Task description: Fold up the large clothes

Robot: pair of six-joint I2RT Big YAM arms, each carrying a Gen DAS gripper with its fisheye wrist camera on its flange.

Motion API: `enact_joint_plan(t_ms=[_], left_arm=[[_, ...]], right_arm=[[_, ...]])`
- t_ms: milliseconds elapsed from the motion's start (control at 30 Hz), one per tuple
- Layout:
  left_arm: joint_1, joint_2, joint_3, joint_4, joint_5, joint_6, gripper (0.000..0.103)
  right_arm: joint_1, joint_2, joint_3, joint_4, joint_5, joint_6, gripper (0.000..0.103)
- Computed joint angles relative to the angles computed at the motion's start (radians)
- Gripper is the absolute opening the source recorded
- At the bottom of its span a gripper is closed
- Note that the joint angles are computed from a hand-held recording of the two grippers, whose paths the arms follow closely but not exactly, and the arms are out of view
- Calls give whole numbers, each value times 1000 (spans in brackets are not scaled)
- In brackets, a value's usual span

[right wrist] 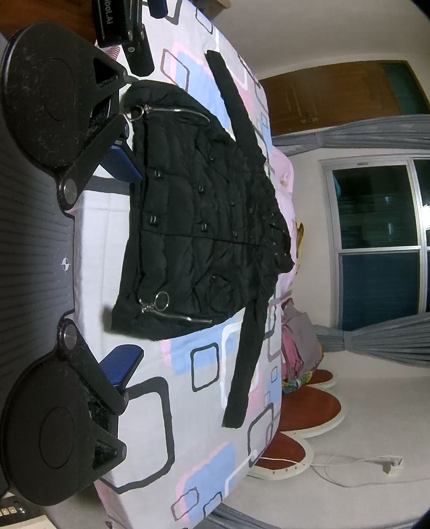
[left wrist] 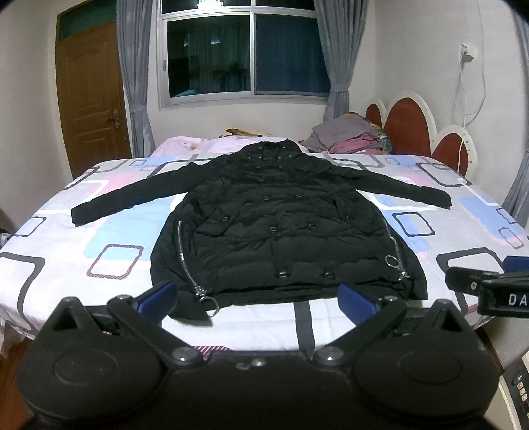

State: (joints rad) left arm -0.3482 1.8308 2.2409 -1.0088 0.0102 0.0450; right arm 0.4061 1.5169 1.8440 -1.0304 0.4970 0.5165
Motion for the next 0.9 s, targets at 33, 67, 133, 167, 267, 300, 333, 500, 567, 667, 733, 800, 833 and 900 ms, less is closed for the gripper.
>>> enact_joint_plan(t_ms=[33, 67, 133, 167, 267, 300, 333, 500, 567, 667, 733, 800, 833, 900], left_arm=[[0, -1, -2, 1, 0, 0, 103], [0, 1, 2, -2, 1, -1, 103], [-1, 1, 2, -2, 0, -2, 103], [-1, 1, 2, -2, 1, -1, 103], [-2, 1, 2, -1, 1, -1, 103], [-2, 1, 2, -1, 1, -1, 103], [-2, -1, -2, 3, 0, -3, 103], [-4, -3, -4, 9, -2, -4, 103], [-3, -5, -8, 11, -1, -6, 103], [-2, -5, -6, 10, 1, -3, 103], [-2, -5, -7, 10, 0, -5, 103], [-2, -5, -6, 9, 0, -5, 103], [-2, -5, -6, 9, -1, -4, 103], [0, -10, -13, 12, 3, -3, 103]], right_arm=[[-2, -1, 0, -1, -2, -4, 103], [-1, -1, 0, -1, -2, -3, 103], [-2, -2, 0, -2, -3, -3, 103], [-1, -1, 1, -2, -3, -3, 103], [-2, -2, 1, -2, -4, -5, 103], [-2, -2, 1, -2, -4, -5, 103], [-2, -1, 2, -2, -4, -4, 103], [-2, -17, -21, 13, -4, -5, 103], [-4, -23, -27, 15, -6, -6, 103], [-3, -21, -24, 12, -5, -4, 103], [-3, -21, -23, 12, -5, -4, 103], [-2, -22, -25, 14, -4, -4, 103], [-1, -21, -24, 13, -2, -5, 103], [-3, -21, -24, 12, -4, -3, 103]])
